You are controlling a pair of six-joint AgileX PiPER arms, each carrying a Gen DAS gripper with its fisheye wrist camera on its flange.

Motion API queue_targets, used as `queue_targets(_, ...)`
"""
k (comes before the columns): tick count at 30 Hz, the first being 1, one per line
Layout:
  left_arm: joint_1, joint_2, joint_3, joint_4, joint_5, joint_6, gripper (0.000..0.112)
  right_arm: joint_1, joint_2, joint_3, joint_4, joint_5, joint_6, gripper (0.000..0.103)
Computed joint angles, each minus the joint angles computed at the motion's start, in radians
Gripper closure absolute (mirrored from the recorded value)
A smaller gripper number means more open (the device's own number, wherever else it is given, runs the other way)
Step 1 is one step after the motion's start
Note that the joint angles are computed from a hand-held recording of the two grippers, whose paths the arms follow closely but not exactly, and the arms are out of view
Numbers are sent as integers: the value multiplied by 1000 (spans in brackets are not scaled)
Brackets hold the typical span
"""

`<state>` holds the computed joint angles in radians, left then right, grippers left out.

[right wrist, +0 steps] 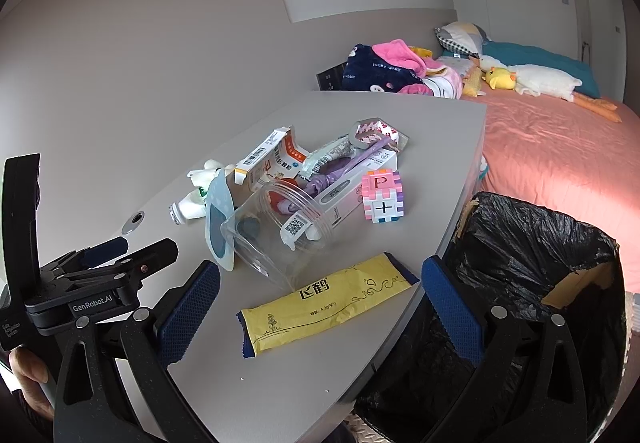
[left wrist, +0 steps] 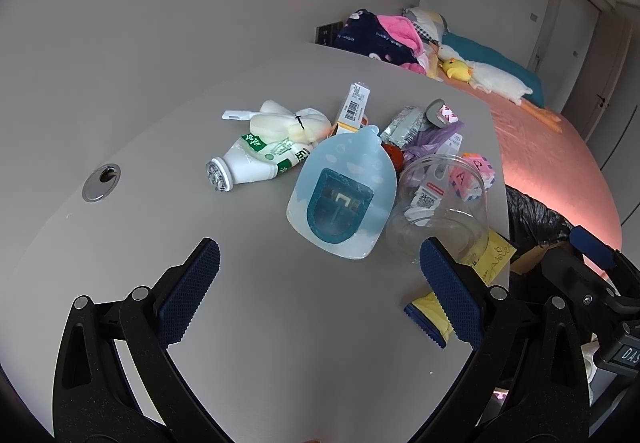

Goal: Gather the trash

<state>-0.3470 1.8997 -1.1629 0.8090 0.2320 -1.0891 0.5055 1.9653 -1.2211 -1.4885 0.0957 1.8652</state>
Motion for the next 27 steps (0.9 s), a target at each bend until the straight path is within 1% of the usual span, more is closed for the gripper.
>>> queue_targets(4, 0, -1, 0, 4, 1, -4, 16, 1, -2, 3, -1, 2, 1, 3)
queue_targets(6, -1, -2, 2, 7, 1, -8, 16, 1, -3, 2, 37, 4, -35, 3)
queue_targets(8, -1, -2, 2, 9, 3, -9, 16, 1, -5, 6, 40, 4, -35, 3)
queue_targets(9, -1, -3, 2, 8, 2, -7, 16, 1, -4, 5, 82, 3, -76, 3)
queue_targets(11, 1, -3, 3, -9, -1, 9, 16, 1, 2, -1, 213, 6, -200, 3)
queue_targets(12, 4, -3, 5, -25, -9, 26, 16, 1, 3, 0, 244, 6, -227, 3)
queue_targets(14, 18, -1, 6, -115, -34, 116, 16, 2, 13, -6, 354, 11, -327, 3)
queue_targets(15, 20, 2, 5, -134, -34, 135, 16, 2, 20, -13, 436, 12, -407, 3)
queue_targets(16, 19, 4, 3, -113, -27, 115, 16, 2, 29, -22, 522, 13, -489, 3)
queue_targets(19, 11, 15, -2, 2, -3, 14, 16, 9, 51, -40, 647, 28, -602, 3)
queue_targets(21, 12, 21, -4, 25, 1, -3, 16, 15, 69, -59, 739, 41, -691, 3)
queue_targets(24, 9, 38, -16, 79, 31, -39, 16, 20, 104, -92, 868, 62, -813, 3)
queue_targets(27, 10, 57, -29, 115, 55, -68, 16, 22, 139, -132, 953, 89, -884, 3)
